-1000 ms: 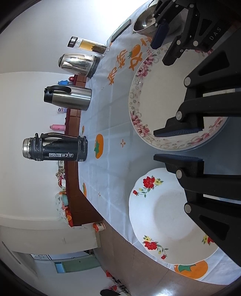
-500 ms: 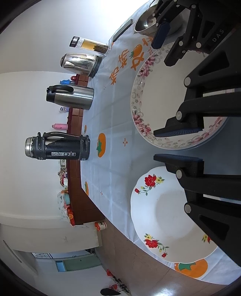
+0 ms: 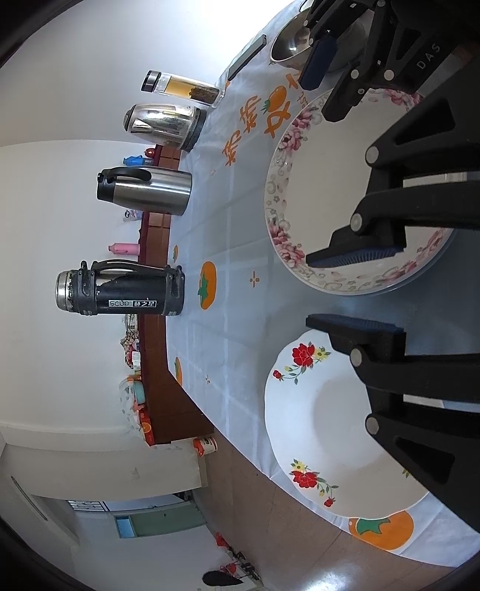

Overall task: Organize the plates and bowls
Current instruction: 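Lower the pink-floral plate onto the blue-patterned plate and open both grippers, then move both grippers to the red-flower white plate rim and close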

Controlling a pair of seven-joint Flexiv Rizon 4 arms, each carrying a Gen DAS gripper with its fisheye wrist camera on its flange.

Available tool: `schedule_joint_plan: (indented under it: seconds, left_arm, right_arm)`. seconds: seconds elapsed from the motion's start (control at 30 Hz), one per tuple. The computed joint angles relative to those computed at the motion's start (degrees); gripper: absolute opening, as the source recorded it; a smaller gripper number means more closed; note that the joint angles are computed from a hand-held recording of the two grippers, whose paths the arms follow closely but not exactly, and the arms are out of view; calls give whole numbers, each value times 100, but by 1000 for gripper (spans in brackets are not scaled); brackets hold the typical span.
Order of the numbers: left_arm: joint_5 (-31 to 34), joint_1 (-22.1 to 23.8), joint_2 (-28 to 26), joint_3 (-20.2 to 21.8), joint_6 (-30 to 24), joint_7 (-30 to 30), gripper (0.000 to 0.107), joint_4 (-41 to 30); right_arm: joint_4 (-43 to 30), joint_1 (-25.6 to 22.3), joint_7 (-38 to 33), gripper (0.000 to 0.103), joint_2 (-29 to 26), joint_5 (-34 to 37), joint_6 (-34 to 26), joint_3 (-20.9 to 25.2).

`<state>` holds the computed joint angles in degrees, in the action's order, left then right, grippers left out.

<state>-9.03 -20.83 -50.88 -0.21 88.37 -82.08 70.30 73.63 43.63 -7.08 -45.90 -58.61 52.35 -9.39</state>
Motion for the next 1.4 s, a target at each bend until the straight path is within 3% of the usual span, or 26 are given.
schedule_joint_plan:
  seconds: [0.07,0.2,0.33,0.4,0.47,0.5,0.67,0.8,1.13,1.23,1.4]
  left_arm:
    - [3,-44,2,84,56,-66,52,14]
    - [43,-140,5,246,159,-157,56,30]
    - [63,-215,-12,376,224,-233,67,12]
    - [51,-299,-23,530,236,-333,76,0]
    - [29,-446,-40,805,224,-519,82,-23]
    - [33,-503,-47,913,213,-602,84,-31]
    - [135,-613,-71,1162,98,-867,87,-102]
    - [263,-596,-45,1160,188,-981,87,-63]
    - [349,-634,-13,1179,512,-898,92,51]
    - [279,-806,-58,1445,493,-905,92,7]
    - [326,-848,3,1407,610,-702,92,130]
  right_arm:
    - [38,4,71,44,21,-55,51,-29]
    - [67,15,158,44,40,-130,59,-48]
    - [160,23,347,47,98,-300,103,-90]
    - [190,21,432,52,120,-366,99,-95]
    - [253,45,591,69,164,-500,88,-134]
    - [288,63,681,73,189,-584,63,-154]
    - [448,65,1174,93,313,-1136,41,-180]
    - [615,44,1659,103,441,-1594,-20,-170]
    - [859,-111,2548,103,657,-2582,-302,60]
    - [880,-125,2648,103,685,-2920,-367,109]
    - [933,-276,2838,103,720,-2832,-393,275]
